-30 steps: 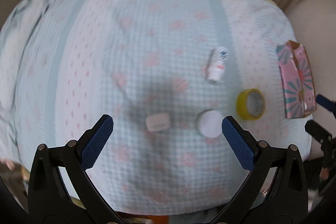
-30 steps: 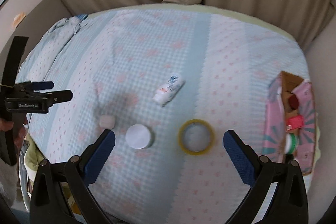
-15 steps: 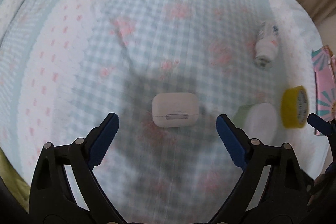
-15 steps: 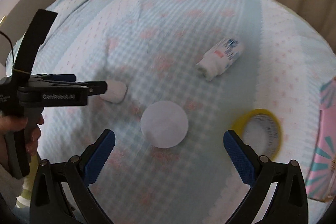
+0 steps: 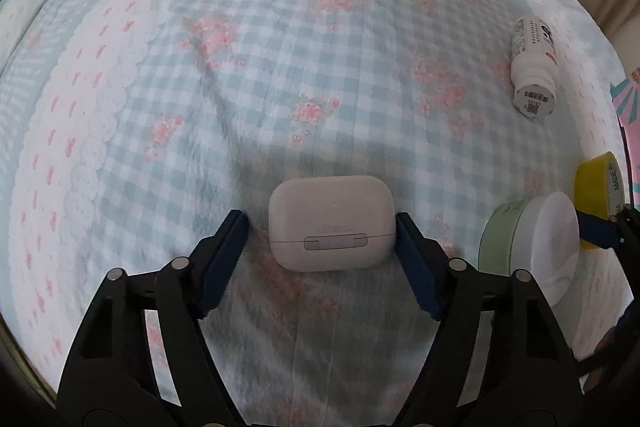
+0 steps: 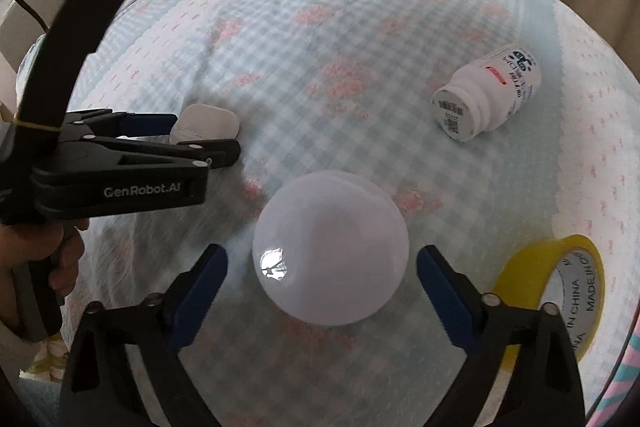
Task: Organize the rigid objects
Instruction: 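Grasp the white earbud case with the left tool while the right tool grasps the white round lid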
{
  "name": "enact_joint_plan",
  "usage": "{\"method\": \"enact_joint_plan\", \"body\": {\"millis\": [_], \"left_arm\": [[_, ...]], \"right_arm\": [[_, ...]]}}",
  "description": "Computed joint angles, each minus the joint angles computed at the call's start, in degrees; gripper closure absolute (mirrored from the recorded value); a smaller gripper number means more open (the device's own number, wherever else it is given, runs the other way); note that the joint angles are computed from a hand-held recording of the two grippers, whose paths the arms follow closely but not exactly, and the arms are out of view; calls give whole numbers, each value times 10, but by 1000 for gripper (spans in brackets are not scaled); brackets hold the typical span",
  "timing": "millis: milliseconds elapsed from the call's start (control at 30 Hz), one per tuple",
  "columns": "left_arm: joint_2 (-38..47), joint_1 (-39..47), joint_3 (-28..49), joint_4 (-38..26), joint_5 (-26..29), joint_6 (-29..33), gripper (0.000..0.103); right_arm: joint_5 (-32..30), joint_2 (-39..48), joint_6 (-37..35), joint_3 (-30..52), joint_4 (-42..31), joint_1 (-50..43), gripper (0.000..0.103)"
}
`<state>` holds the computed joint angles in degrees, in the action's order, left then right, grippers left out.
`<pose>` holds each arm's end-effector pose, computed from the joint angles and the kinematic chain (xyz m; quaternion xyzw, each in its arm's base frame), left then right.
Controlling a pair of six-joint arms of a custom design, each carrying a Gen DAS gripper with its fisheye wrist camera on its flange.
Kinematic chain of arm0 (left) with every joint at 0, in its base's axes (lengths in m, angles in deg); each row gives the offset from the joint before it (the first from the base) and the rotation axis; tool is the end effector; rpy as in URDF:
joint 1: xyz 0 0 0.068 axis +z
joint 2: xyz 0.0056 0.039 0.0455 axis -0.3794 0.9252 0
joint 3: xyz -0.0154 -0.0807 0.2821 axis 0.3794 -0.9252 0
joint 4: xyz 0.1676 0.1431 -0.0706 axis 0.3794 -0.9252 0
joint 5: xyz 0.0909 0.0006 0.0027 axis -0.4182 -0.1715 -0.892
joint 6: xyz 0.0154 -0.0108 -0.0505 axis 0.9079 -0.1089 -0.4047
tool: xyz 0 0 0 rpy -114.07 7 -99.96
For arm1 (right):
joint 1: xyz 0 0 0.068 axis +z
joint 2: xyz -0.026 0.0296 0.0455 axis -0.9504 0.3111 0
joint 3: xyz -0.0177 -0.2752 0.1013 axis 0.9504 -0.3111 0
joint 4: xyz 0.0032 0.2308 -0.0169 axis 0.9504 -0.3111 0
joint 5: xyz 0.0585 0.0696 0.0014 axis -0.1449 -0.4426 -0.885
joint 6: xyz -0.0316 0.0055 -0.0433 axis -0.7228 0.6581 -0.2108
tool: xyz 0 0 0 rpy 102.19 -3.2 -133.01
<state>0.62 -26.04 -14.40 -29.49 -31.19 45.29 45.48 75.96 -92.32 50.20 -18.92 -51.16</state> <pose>0.1969 -0.0099 0.1699 -0.1828 0.9689 0.0005 0.1667 0.2555 0.1081 0.1833 -0.3945 0.8937 0.1466 0.1554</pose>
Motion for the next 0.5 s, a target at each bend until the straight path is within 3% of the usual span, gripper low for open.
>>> {"method": "enact_joint_plan", "body": {"millis": [100, 167, 500], "left_arm": [[-1, 0, 1, 0, 1, 7, 45], [1, 11, 9, -7, 7, 15, 45], [-26, 32, -7, -11, 14, 16, 46]], "right_arm": [[8, 14, 14, 10, -2, 9, 28], [25, 19, 28, 13, 6, 18, 36], [52, 19, 41, 31, -10, 35, 37]]}}
